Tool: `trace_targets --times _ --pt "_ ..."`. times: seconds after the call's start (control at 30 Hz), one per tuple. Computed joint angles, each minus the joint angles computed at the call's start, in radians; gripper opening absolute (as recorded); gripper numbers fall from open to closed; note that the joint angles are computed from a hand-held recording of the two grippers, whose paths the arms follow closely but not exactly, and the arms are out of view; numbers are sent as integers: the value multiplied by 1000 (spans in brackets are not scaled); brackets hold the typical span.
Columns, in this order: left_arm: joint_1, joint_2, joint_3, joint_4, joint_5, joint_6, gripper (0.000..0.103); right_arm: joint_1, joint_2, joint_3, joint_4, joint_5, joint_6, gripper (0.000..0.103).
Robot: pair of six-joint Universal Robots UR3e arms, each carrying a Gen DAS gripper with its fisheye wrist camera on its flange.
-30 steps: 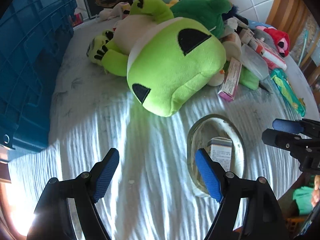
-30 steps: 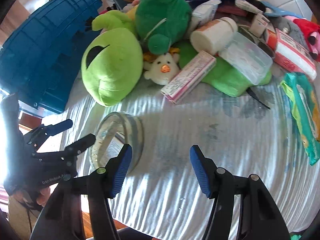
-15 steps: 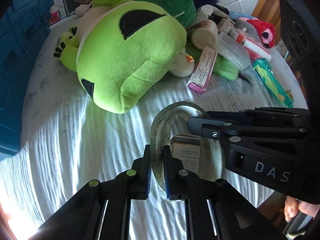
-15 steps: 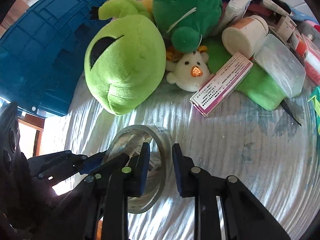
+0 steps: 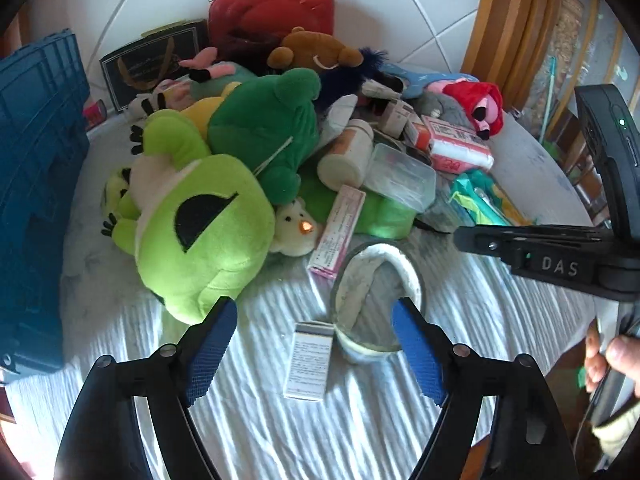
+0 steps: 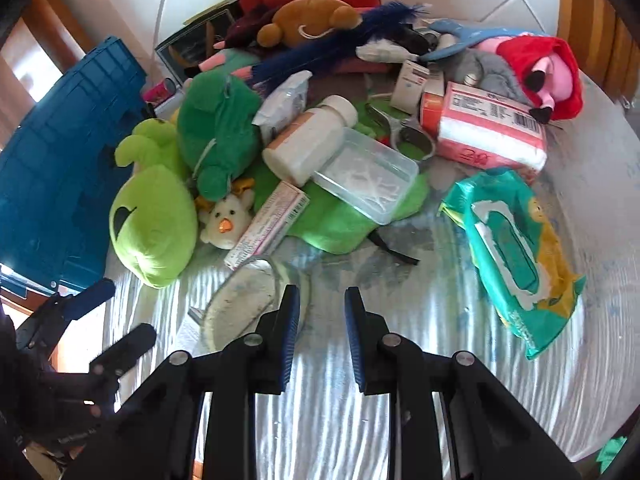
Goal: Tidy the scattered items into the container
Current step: 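Grasp the white medicine box with the left tool while the right tool holds the tape roll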
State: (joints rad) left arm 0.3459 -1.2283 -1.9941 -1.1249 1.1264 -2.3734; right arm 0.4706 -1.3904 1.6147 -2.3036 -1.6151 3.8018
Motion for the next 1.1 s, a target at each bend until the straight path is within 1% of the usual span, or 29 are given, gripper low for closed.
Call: trace_targets --times 0.1,0.13,0.17,0.23,0.27,0.33,0.4,0.43,0.5,0.53,0.67,0.7,0.73,0.77,0.8,0.87,0.9,0.93,0.97,1.0,1.03,1.07,1.1 --pt "31 -3 -52 37 50 20 80 -4 -27 77 -36 41 7 23" --pt "42 -5 -69 39 62 27 80 2 -26 82 -32 51 7 27" --pt "49 -4 -85 36 69 36 80 8 -22 84 -29 60 7 32" --pt "48 -3 -118 41 83 48 80 23 1 74 -30 69 12 56" --pt "38 -2 -133 46 89 50 80 29 11 69 -29 71 14 58" --pt "13 -7 -160 60 93 53 80 39 23 58 -26 75 18 58" --pt "-35 -49 -185 132 129 16 79 51 34 41 -17 71 21 58" --pt "-58 -82 -195 176 150 -9 63 59 47 24 -11 67 22 58" --pt "-80 -128 -189 218 167 -51 32 74 76 -11 -1 59 28 59" --pt "-87 -149 -182 232 171 -71 29 79 94 -31 1 59 33 59" --pt "-102 -186 -136 223 186 -98 30 99 189 -151 35 50 53 59" --pt "-96 -184 -133 221 185 -93 30 104 215 -188 50 47 58 63" --pt "-87 -185 -132 221 186 -88 30 109 241 -225 66 43 62 74" --pt "-75 -189 -131 224 189 -82 31 115 268 -263 81 40 62 79" --pt "-64 -193 -130 226 191 -76 31 120 294 -302 97 36 62 82" --pt "-35 -202 -122 225 181 -65 31 127 349 -380 133 32 63 82" --pt "-24 -206 -115 219 176 -61 31 130 376 -416 153 28 66 84" --pt "-17 -210 -106 210 171 -58 31 133 400 -446 170 22 67 91" --pt "-10 -214 -97 201 166 -56 31 136 425 -477 187 16 68 93" --pt "-6 -218 -89 192 161 -53 33 138 447 -504 204 12 68 93" --pt "-5 -222 -82 184 156 -50 45 136 461 -516 216 14 65 93" --pt "-7 -225 -81 185 153 -50 53 134 472 -522 225 18 62 93" --pt "-10 -227 -83 197 152 -53 65 132 472 -513 224 25 61 93"
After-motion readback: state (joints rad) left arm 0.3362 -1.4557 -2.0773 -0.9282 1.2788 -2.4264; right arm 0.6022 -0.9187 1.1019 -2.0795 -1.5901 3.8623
